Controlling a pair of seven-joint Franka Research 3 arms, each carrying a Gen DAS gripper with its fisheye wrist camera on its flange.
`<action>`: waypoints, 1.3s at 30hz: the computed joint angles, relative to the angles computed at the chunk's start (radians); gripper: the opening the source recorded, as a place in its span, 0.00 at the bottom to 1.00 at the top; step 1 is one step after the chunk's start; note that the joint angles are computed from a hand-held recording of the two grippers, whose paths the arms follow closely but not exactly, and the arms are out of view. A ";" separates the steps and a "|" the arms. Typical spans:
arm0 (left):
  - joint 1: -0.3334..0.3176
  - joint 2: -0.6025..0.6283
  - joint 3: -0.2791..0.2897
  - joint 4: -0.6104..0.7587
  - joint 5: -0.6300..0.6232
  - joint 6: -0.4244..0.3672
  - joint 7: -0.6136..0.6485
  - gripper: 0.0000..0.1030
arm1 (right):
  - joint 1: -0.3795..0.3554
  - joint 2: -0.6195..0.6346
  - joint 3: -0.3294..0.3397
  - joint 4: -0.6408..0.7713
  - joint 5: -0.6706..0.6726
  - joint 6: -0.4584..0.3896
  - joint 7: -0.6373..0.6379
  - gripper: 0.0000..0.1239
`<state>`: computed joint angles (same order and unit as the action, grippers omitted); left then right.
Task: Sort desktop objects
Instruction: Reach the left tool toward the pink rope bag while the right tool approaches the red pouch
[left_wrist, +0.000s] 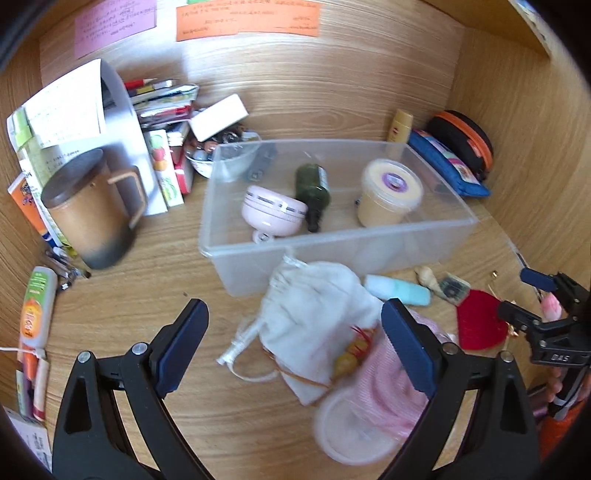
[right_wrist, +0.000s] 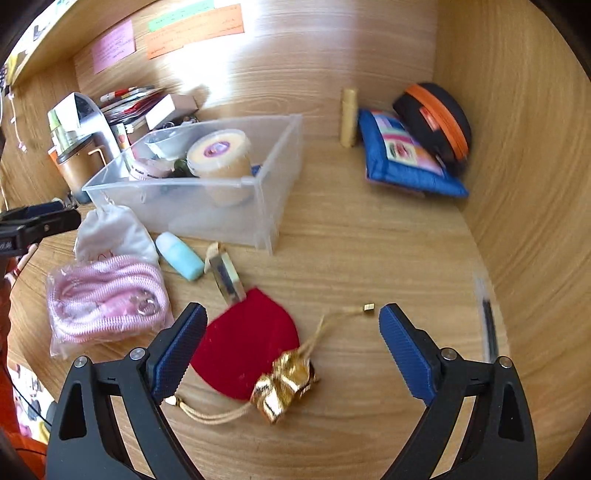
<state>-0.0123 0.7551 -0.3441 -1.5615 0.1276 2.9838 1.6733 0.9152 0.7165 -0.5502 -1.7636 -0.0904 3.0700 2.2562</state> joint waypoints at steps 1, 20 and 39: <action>0.004 -0.006 -0.007 -0.013 0.002 0.002 0.006 0.93 | -0.002 0.003 0.004 -0.003 0.001 0.015 -0.001 0.75; 0.017 0.004 -0.107 -0.084 -0.028 -0.029 0.160 0.93 | 0.020 0.075 0.017 0.044 0.060 -0.007 -0.042 0.75; -0.109 0.065 0.013 0.007 0.043 -0.050 0.104 0.98 | 0.058 0.112 -0.026 0.053 0.088 0.045 -0.062 0.59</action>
<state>-0.1212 0.8199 -0.3307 -1.5548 0.1707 2.9338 1.7772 0.9728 0.8287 -0.5767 -1.7104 -0.0020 3.1155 2.1942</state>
